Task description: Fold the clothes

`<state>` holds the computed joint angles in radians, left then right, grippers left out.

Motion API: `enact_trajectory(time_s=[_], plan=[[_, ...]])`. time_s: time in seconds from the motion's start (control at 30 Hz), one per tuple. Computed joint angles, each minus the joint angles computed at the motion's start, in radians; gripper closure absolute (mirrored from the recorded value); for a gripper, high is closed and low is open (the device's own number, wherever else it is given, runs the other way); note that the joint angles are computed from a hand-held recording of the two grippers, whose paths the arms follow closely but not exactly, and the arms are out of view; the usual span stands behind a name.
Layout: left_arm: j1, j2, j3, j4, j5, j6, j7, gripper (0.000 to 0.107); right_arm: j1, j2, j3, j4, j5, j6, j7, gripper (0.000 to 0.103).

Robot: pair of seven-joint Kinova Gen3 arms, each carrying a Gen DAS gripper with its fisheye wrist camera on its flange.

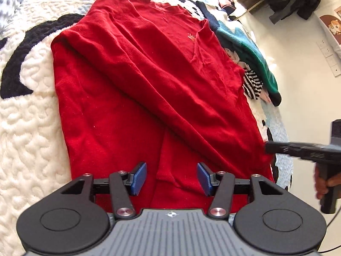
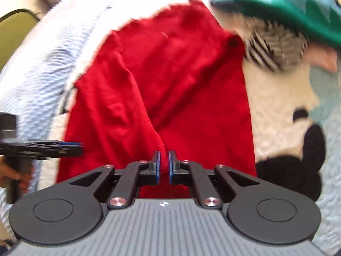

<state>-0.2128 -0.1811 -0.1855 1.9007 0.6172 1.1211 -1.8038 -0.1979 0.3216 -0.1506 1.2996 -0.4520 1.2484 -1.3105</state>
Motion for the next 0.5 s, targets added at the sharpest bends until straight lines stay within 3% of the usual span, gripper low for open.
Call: enact_trajectory(time_s=[0.13, 0.27, 0.37, 0.43, 0.5], plan=[[-0.013, -0.001, 0.008, -0.012, -0.037, -0.078, 0.056, 0.051, -0.002, -0.023, 0.007, 0.076, -0.012, -0.108, -0.041, 0.093], [-0.035, 0.026, -0.008, -0.031, -0.038, -0.128, 0.111, 0.051, -0.005, -0.061, 0.014, 0.099, 0.029, -0.116, -0.049, 0.067], [-0.041, 0.024, -0.028, -0.042, 0.018, -0.147, 0.087, 0.051, -0.026, -0.117, 0.014, 0.131, 0.081, -0.166, -0.036, 0.070], [-0.026, 0.018, -0.027, -0.050, 0.058, -0.150, 0.038, 0.051, -0.052, -0.159, 0.019, 0.158, 0.112, -0.224, -0.020, 0.079], [-0.001, 0.019, -0.019, -0.056, 0.099, -0.155, -0.034, 0.050, -0.049, -0.163, -0.003, 0.163, 0.079, -0.254, 0.030, 0.083]])
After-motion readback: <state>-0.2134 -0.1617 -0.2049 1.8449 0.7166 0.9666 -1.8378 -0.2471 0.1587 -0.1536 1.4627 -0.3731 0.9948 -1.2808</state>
